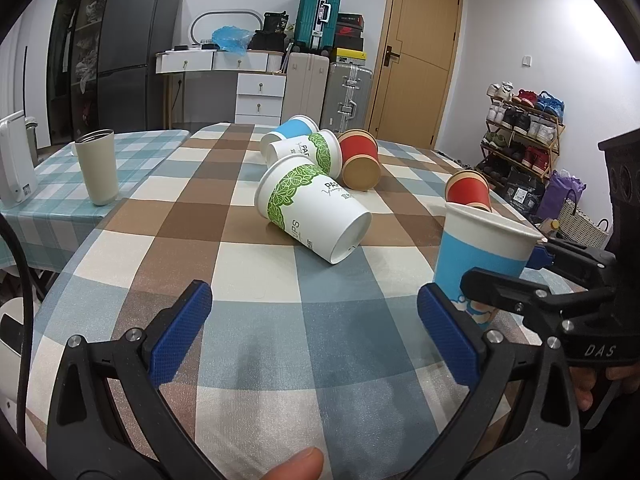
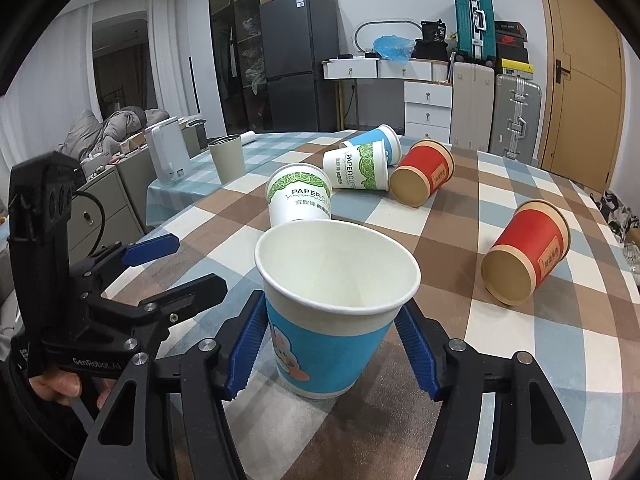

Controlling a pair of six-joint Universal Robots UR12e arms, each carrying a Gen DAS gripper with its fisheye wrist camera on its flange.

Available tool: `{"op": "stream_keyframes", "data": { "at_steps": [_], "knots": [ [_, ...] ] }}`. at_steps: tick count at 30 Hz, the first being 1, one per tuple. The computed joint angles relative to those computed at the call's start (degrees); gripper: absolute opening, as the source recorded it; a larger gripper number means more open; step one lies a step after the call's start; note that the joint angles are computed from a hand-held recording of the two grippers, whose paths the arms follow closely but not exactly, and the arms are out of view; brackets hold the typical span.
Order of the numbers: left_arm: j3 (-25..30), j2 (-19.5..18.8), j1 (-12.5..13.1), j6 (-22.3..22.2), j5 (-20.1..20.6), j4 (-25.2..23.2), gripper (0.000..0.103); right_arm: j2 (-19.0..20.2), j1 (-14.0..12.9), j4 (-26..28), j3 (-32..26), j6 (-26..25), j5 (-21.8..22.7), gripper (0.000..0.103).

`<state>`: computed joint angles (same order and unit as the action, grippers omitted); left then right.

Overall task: Flip cup upright
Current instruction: 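Rotate the held blue cup with the right tool until its opening faces up, then lower the upright blue cup onto the table and open the right tool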

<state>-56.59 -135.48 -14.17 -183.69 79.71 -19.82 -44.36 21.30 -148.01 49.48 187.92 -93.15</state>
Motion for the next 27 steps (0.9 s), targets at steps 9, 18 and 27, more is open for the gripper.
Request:
{"op": "stream_keyframes", "data": {
  "at_steps": [9,18,27],
  "knots": [
    [0.0,0.0,0.0,0.0,-0.1,0.0,0.103,1.1,0.3,-0.8,-1.4,-0.2,-1.4,0.065],
    [0.0,0.0,0.0,0.0,-0.1,0.0,0.103,0.5,-0.4,-3.5,0.3,0.7,2.0,0.073],
    [0.1,-0.1,0.0,-0.1,-0.1,0.1,0.103,-1.1,-0.7,-9.1,3.7,0.4,3.5,0.093]
  ]
}}
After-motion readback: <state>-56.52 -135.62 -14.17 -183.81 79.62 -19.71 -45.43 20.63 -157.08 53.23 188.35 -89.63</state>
